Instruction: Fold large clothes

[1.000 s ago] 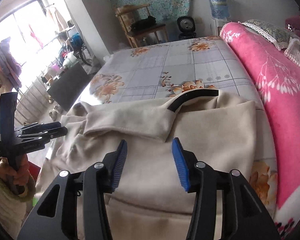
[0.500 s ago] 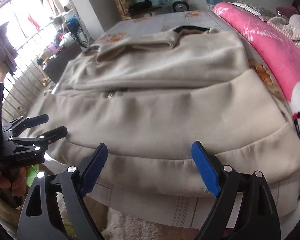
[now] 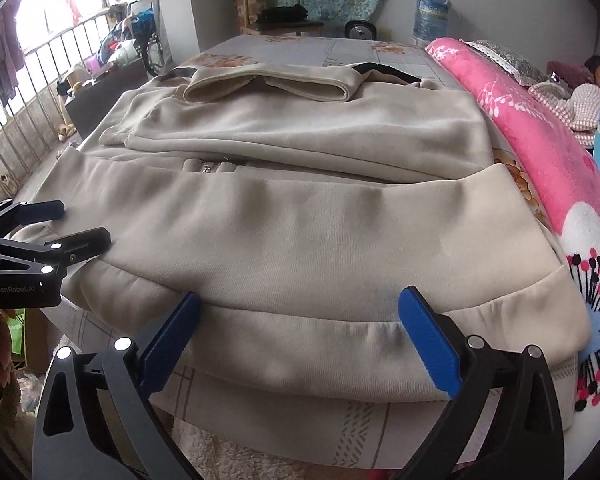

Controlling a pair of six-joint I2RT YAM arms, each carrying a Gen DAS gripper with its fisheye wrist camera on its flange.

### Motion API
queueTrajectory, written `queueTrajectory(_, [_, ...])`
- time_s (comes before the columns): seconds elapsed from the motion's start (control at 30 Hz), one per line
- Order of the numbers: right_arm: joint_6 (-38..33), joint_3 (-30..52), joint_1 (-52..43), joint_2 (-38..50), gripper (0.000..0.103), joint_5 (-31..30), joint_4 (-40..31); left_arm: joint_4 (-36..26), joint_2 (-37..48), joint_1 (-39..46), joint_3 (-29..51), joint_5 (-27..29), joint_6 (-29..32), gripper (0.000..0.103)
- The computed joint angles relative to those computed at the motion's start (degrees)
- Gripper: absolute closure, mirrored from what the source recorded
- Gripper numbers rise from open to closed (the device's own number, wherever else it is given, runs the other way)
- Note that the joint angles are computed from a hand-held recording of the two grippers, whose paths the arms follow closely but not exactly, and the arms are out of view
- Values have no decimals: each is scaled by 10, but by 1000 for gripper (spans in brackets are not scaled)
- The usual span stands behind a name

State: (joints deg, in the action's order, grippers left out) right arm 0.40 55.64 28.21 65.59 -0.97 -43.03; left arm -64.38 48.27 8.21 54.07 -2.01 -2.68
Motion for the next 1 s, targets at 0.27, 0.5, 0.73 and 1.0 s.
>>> queueTrajectory(0.27, [-17, -2, -7, -5, 6, -14, -5, -2, 2, 7, 1, 7, 11, 7])
queueTrajectory(0.5, [-14, 38, -30, -13, 6, -50, -13, 9, -17, 1, -13, 3, 3, 7])
queueTrajectory(0.73, [-5, 30, -19, 29, 6, -45, 27, 12, -20, -1, -16, 1, -1, 7])
queueTrajectory(1.0, [-9, -5, -6, 25, 6, -29, 58, -1, -8, 46, 0, 49, 43, 7])
